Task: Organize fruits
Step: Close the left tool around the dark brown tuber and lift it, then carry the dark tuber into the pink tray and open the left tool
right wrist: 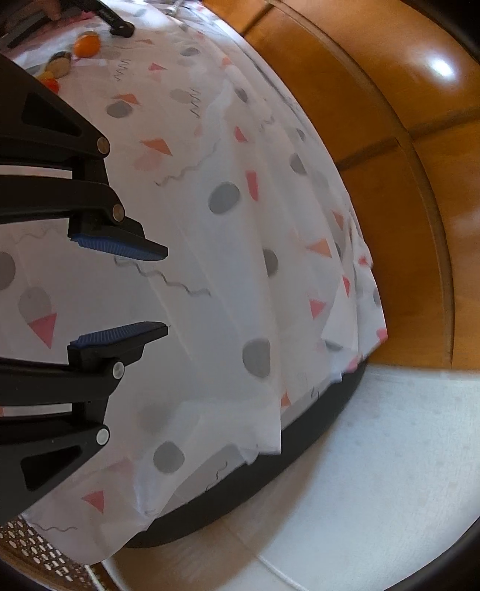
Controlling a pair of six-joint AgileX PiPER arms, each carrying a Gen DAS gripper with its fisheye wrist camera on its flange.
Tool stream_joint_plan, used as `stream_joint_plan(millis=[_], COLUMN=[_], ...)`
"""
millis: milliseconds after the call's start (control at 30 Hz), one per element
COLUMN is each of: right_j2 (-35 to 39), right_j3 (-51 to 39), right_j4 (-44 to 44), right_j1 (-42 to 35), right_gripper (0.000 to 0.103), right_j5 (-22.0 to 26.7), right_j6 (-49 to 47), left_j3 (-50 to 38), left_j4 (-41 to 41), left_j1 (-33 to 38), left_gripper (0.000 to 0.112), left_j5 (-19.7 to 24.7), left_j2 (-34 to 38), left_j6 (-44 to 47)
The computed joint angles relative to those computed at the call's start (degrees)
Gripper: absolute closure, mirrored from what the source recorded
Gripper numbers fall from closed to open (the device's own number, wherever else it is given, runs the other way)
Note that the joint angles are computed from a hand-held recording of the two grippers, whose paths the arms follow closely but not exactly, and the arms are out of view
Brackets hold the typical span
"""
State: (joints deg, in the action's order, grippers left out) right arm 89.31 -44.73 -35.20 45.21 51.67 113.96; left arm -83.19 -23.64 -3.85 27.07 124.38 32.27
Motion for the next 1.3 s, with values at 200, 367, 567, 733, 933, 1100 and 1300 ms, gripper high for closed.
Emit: stream_joint_plan(millis=[200, 367, 567, 733, 933, 1100, 1300], right_j2=[3.97, 6.91, 10.48, 12.93, 15.87, 17.34, 18.69], right_j3=[-4.34, -7.79, -11.9, -15.13, -18.12, -19.64, -21.11], right_j4=[0.36, 0.17, 1.21, 1.23, 2.13, 3.3, 3.18], right_j1=[0.83, 2.49, 4.14, 5.97, 6.68, 7.3, 8.47], right_gripper=[0.068, 0.068, 0.069, 0.069, 0.069, 0.069, 0.069], right_j5=[-2.72, -6.09, -8.25, -7.81, -7.67, -7.04, -6.19], right_j6=[-8.65, -15.73, -23.55, -27.92, -33.08, -35.81, -36.85], left_j3=[5.82, 9.38, 14.76, 18.53, 20.66, 21.22, 21.85], left_j4=[-7.28, -10.51, -16.21, -22.26, -26.93, -29.0, -29.6], left_j1=[3.43, 5.12, 7.6, 10.78, 16.58, 22.34, 28.39], left_gripper=[0.067, 0.067, 0.067, 0.067, 0.067, 0.067, 0.067], left_j5=[0.13, -0.59, -0.7, 0.55, 3.96, 6.29, 6.36], left_j2=[-4.46, -7.04, -11.25, -15.06, -19.18, -21.56, -22.0], left_j6=[8.84, 12.9, 19.67, 26.76, 32.1, 36.15, 40.23])
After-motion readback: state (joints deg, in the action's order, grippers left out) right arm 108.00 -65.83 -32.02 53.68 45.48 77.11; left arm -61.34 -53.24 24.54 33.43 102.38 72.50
